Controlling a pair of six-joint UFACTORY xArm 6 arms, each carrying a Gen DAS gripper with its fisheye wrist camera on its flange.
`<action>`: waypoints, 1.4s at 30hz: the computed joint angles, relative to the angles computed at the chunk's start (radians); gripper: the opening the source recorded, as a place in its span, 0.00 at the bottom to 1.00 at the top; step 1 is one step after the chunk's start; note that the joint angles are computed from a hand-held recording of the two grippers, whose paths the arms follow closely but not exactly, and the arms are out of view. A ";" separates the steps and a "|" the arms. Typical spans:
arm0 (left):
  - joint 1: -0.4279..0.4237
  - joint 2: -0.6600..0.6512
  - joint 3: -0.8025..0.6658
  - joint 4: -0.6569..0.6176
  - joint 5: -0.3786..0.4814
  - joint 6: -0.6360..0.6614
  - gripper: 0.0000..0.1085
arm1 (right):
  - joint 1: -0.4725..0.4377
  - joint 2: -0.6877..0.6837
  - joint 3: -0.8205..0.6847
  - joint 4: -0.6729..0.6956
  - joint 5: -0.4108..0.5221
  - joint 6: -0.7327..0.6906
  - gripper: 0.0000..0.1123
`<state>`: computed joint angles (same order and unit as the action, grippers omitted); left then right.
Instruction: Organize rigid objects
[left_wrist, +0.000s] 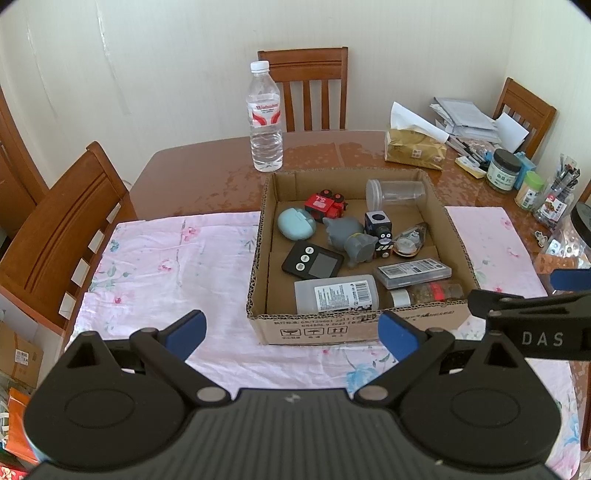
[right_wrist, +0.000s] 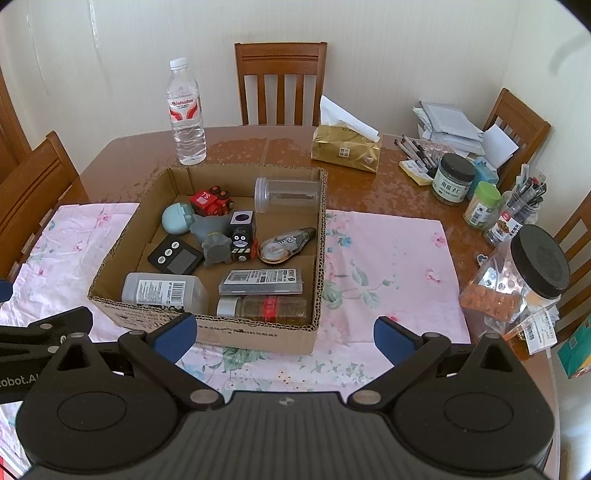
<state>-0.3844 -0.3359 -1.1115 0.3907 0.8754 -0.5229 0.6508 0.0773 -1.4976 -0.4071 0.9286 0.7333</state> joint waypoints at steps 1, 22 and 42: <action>0.001 0.002 -0.002 0.000 0.001 0.001 0.91 | 0.001 0.001 -0.001 -0.002 0.001 0.000 0.92; -0.005 0.012 -0.015 0.010 0.014 -0.014 0.91 | 0.003 0.000 -0.001 -0.020 0.003 -0.004 0.92; -0.011 0.014 -0.019 0.008 0.020 -0.013 0.91 | 0.003 -0.001 -0.003 -0.017 0.008 -0.010 0.92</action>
